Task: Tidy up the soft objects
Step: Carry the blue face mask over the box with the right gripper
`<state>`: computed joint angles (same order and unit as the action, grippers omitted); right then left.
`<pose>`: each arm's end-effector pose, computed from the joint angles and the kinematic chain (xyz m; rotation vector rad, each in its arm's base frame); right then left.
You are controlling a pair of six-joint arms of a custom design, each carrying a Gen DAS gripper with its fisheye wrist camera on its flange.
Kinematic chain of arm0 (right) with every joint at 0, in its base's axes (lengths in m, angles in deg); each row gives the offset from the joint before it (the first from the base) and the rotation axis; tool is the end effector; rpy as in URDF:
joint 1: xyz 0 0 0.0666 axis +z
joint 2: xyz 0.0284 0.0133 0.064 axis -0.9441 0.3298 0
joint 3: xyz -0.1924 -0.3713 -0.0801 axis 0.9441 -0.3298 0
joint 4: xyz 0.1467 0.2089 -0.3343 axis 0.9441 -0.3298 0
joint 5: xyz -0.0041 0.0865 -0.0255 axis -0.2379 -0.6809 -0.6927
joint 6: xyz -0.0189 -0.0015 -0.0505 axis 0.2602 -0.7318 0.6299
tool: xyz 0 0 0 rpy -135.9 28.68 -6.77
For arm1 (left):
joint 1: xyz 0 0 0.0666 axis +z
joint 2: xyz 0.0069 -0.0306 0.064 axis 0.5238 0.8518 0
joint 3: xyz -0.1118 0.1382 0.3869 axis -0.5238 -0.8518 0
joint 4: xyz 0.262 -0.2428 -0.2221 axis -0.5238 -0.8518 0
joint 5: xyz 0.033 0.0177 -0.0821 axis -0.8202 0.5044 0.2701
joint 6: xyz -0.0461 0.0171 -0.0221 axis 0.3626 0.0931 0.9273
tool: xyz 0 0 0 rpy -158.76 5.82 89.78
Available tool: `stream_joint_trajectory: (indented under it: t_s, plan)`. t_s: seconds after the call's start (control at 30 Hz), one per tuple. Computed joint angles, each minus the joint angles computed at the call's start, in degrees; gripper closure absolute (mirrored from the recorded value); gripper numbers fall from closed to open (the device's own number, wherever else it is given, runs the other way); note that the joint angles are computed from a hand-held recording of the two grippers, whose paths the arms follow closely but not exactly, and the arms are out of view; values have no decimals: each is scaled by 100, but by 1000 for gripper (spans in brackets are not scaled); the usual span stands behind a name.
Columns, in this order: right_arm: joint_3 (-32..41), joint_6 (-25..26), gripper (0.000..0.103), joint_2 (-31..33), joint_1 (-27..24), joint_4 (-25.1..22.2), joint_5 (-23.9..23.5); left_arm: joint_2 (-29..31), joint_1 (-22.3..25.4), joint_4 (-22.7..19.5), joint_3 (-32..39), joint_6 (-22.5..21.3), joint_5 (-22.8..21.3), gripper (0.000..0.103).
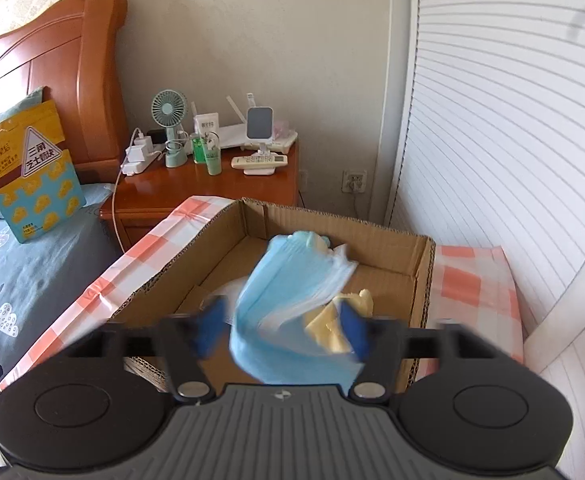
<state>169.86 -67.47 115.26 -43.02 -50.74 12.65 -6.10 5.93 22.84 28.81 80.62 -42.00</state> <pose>0.5450 0.2973 0.4727 -0.9119 2.1323 0.4787 0.2765 -0.1158 0.4372 -0.0679 2.3027 0.1644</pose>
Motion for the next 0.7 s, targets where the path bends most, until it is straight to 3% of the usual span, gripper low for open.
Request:
stream_joint_trajectory:
  t_s: [0.03, 0.4, 0.7]
  plan:
    - [-63, -45, 0, -26, 0, 70, 23, 2, 5, -33, 0, 24, -9, 10]
    - [-666, -387, 0, -482, -112, 184, 102, -73, -20, -155, -35, 134, -63, 9]
    - [-1589, -481, 0, -1043, -227, 541, 290, -142, -173, -345, -55, 304, -180, 8]
